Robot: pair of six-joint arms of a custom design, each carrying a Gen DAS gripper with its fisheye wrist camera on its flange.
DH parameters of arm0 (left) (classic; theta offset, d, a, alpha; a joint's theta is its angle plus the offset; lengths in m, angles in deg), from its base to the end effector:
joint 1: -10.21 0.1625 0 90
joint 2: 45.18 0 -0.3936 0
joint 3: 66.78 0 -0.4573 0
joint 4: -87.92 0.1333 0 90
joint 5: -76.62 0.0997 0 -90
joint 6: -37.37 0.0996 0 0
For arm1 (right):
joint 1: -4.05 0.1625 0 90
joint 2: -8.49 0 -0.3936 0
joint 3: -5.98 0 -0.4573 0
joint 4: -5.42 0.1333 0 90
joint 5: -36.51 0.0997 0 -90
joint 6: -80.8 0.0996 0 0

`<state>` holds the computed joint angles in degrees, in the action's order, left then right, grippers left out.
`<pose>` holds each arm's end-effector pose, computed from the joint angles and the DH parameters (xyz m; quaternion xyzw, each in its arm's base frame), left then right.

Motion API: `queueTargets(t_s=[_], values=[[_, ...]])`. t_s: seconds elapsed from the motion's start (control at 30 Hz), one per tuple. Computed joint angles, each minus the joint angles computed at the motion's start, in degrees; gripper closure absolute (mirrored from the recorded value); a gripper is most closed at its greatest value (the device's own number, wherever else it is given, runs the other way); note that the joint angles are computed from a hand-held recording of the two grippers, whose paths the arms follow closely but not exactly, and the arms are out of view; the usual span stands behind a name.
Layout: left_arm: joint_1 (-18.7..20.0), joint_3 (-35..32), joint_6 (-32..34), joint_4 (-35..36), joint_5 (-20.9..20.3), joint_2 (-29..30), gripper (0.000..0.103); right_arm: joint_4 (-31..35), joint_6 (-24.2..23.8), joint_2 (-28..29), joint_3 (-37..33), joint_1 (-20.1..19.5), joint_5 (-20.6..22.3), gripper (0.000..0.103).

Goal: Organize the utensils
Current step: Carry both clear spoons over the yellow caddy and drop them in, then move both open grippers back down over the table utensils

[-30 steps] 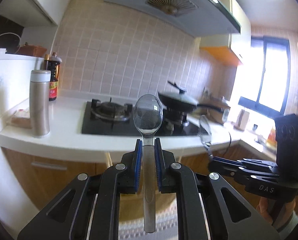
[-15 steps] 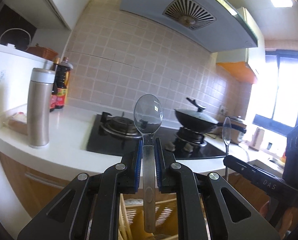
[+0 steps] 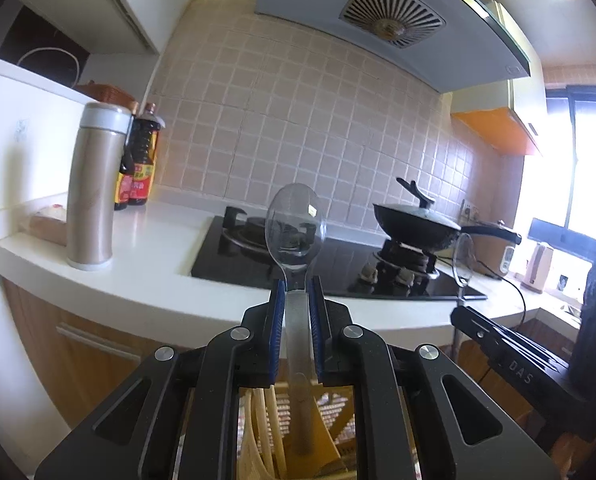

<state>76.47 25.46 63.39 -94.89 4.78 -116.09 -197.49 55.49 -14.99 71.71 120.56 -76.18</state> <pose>-0.1218 -0.6851 0.4326 0.2536 0.7659 -0.5741 0.1395 0.4506 -0.6907 0.0755 0.2472 -0.7692 0.5686 0.1545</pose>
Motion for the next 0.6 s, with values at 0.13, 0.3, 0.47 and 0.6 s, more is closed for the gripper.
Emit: queueTargets(t_s=[0.13,0.3,0.47,0.6], values=[[0.2,1.5,0.6,0.7,-0.2,-1.3,0.086,-0.2,1.3,-1.3,2.6,-0.4,1.0,0.092],[0.0,3.6,0.3,2.1,0.0,-3.9,0.073,1.0,4.4,-4.9,7.9,-0.2,1.4,0.070],[-0.7,6.2,-1.8,4.6,0.3,-8.1,0.070,1.1,6.2,-9.3,13.9,1.0,-0.2,0.069],[-1.7,8.9,-3.4,6.6,0.7,-12.2,0.067,2.3,5.8,-12.0,17.4,3.0,-4.3,0.070]])
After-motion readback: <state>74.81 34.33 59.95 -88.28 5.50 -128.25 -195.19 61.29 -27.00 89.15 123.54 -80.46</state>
